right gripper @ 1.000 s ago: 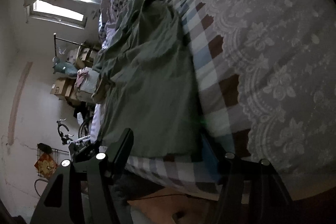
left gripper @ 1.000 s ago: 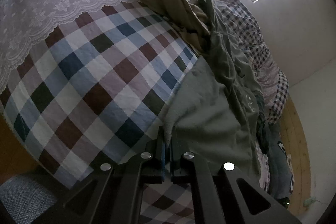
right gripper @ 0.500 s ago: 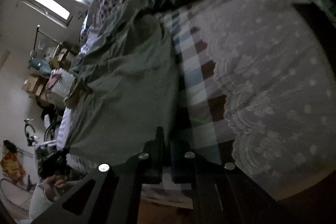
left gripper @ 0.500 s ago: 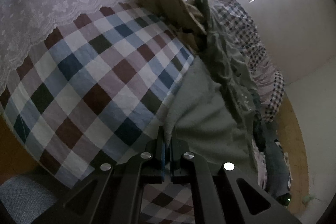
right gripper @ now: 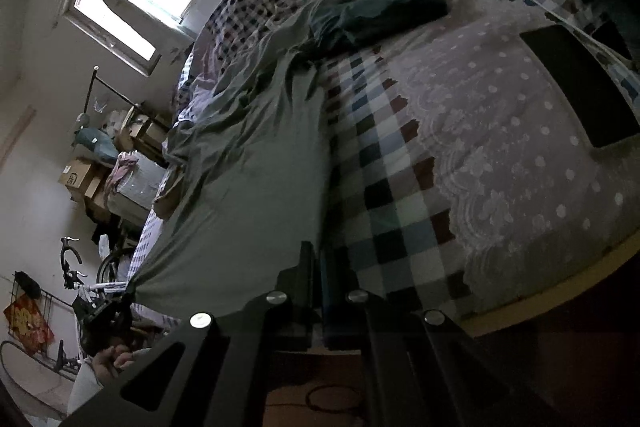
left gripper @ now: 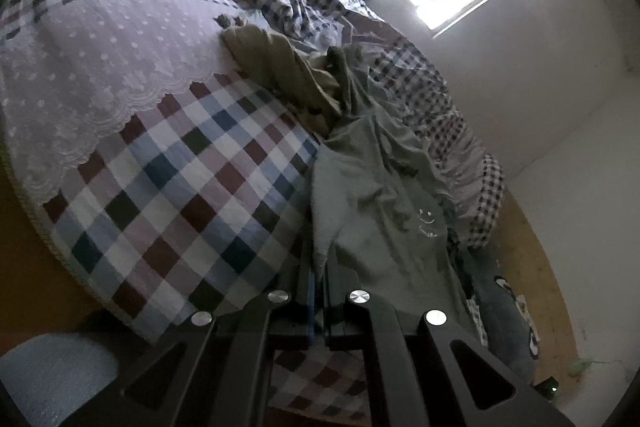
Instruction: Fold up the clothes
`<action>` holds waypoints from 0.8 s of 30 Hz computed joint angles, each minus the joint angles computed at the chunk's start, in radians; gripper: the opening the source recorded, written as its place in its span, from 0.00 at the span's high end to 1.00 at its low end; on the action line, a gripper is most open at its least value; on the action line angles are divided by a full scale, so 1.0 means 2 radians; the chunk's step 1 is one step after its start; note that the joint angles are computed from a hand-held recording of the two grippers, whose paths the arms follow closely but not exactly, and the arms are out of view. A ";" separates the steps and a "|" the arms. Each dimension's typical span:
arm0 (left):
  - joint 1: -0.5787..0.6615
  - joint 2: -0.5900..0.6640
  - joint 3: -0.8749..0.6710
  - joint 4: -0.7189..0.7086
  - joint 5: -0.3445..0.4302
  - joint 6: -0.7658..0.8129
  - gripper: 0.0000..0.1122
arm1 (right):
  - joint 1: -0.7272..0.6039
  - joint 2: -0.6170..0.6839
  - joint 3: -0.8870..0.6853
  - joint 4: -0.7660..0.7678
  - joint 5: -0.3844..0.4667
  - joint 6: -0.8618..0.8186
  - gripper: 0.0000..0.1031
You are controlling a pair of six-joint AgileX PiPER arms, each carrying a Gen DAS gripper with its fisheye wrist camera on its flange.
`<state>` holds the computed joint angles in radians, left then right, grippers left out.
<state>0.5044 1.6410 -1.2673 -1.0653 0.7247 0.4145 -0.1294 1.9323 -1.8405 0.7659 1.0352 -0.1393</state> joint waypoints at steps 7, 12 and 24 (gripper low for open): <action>-0.029 0.017 -0.037 0.143 0.014 -0.111 0.99 | 0.026 0.040 -0.041 -0.094 0.036 0.069 0.99; -0.057 0.031 -0.064 0.270 0.023 -0.217 0.98 | 0.040 0.055 -0.070 -0.159 0.034 0.137 0.96; -0.043 0.009 -0.027 0.256 -0.022 -0.199 0.46 | 0.047 0.067 -0.085 -0.184 -0.065 0.229 0.87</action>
<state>0.4178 1.6582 -1.3212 -0.5536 0.6804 0.0161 -0.0355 2.0665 -2.0097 0.3980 0.9051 0.3193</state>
